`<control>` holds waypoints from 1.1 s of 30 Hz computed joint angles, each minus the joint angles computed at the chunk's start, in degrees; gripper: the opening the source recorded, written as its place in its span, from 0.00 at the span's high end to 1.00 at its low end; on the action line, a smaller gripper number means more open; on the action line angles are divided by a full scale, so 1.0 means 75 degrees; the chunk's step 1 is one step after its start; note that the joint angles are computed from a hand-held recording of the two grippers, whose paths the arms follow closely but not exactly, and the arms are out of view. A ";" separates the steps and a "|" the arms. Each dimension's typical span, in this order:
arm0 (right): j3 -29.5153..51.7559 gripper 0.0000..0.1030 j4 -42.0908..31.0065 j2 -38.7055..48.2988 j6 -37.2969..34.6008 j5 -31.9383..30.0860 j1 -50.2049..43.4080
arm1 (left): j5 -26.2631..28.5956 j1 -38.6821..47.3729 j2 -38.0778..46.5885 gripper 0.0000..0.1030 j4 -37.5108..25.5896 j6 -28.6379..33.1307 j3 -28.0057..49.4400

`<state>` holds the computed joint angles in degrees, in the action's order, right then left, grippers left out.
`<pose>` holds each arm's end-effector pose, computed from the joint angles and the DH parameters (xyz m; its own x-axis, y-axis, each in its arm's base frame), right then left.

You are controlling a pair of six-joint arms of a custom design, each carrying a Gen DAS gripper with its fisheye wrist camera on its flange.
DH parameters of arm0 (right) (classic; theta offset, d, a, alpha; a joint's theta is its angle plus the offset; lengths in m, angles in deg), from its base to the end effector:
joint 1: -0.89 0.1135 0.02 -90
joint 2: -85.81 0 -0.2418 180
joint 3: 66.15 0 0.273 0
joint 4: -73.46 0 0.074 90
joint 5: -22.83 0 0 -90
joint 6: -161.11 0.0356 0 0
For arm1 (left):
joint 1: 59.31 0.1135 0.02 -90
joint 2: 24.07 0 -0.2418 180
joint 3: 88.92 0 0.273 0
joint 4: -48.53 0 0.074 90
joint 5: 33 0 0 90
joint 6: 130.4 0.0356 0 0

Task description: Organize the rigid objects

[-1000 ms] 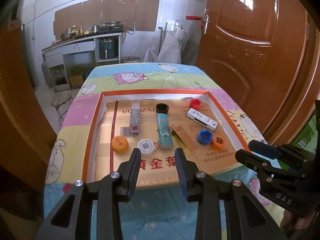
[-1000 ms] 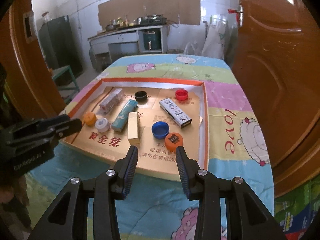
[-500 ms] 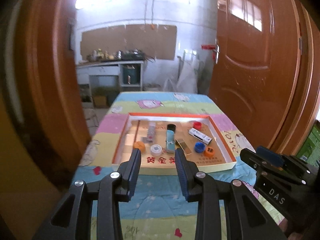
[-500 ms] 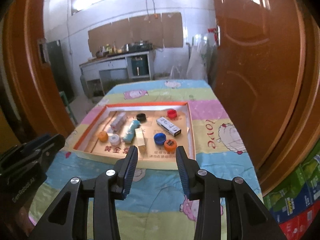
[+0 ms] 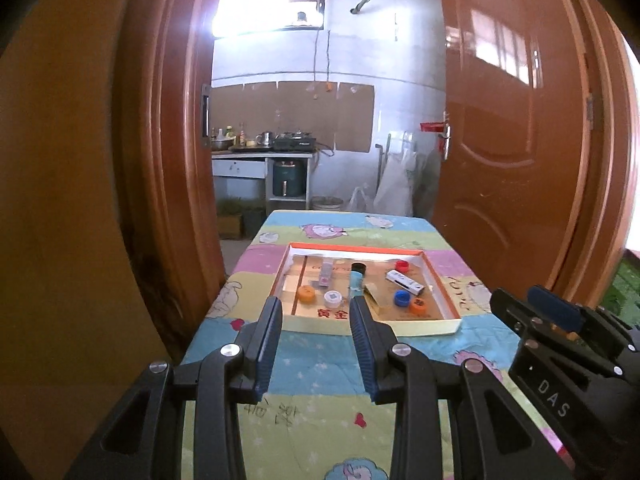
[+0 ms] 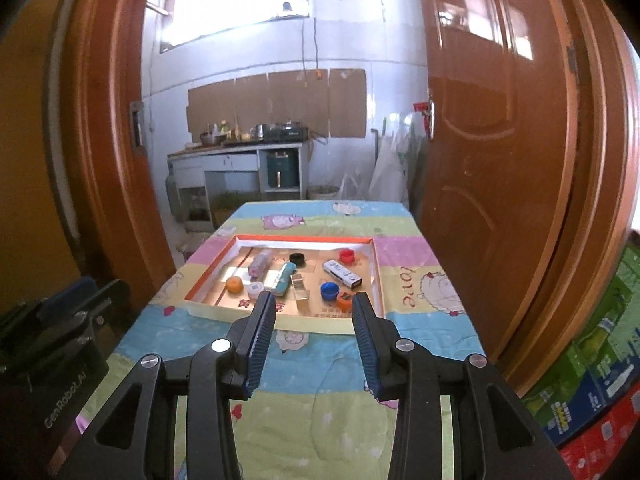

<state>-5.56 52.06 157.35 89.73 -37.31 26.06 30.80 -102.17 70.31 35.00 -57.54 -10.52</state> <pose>0.2791 0.1116 0.2349 -0.4552 0.0921 -0.8856 0.1658 0.9860 0.0173 0.2989 -0.2559 0.2273 -0.4419 0.0493 -0.8957 0.2077 0.9770 -0.0487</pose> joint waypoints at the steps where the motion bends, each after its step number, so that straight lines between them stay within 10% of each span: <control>1: -0.0055 0.60 -0.0050 -0.0098 0.0043 0.0085 0.0092 | 0.0029 -0.0029 -0.0126 0.66 0.0009 0.0001 -0.0113; 33: -0.0817 0.60 -0.0519 -0.1442 0.0381 0.1071 0.1119 | -0.0460 -0.0586 -0.1105 0.66 0.0070 0.0269 -0.1027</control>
<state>-11.68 48.17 146.54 92.58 -29.27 34.46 27.35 -106.57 62.02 35.53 -55.53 -18.23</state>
